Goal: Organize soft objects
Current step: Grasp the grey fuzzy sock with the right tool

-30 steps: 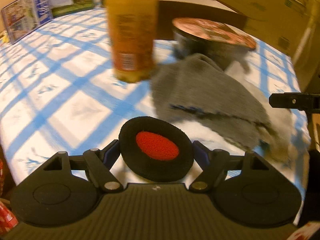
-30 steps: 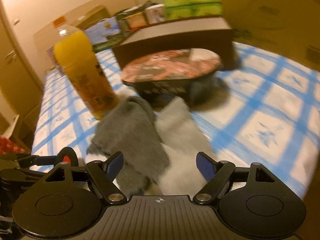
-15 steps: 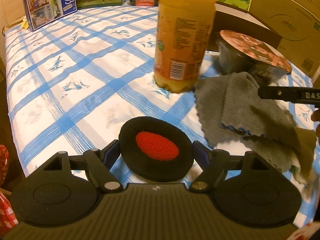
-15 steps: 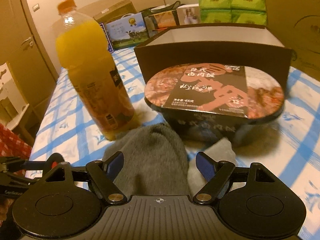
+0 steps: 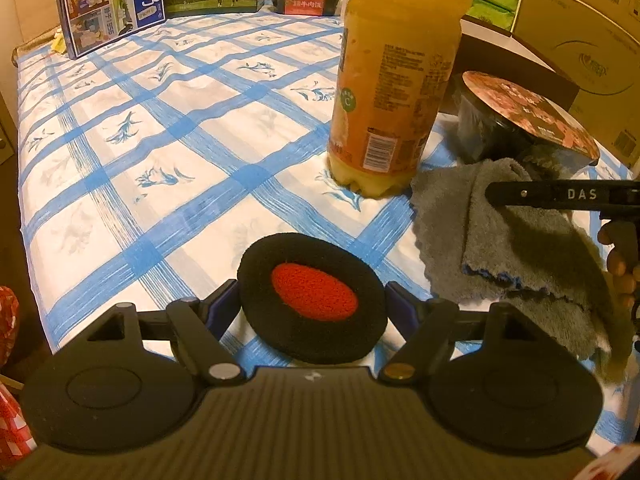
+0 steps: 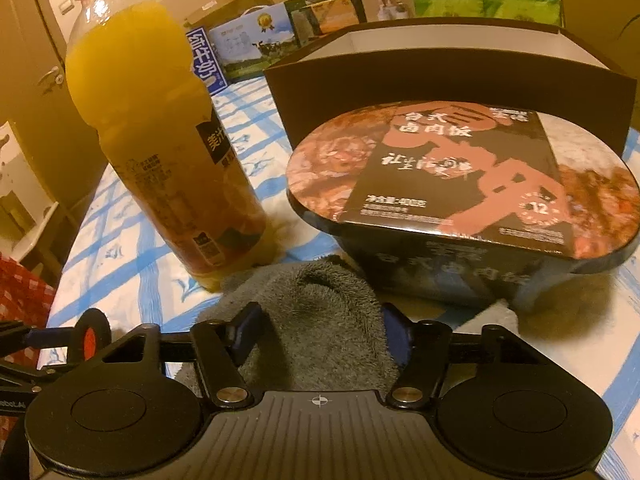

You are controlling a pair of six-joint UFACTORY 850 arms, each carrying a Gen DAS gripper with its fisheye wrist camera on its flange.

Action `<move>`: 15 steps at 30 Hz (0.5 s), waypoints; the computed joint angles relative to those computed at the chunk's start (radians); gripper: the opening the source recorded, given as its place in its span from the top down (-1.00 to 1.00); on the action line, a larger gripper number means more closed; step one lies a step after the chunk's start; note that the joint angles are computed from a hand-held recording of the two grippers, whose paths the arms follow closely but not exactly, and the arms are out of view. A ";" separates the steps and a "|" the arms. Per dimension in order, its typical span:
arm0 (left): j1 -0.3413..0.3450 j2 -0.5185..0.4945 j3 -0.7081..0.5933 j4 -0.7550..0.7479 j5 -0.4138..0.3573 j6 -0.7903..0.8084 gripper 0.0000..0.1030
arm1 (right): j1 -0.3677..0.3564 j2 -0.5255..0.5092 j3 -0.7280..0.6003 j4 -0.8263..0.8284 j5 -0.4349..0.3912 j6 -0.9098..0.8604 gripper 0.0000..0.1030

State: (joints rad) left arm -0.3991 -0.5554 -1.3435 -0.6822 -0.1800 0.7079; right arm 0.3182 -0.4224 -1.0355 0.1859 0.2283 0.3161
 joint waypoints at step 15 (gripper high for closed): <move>0.004 0.043 0.041 -0.092 0.013 0.093 -0.49 | 0.064 0.205 0.202 0.084 0.270 -0.076 0.83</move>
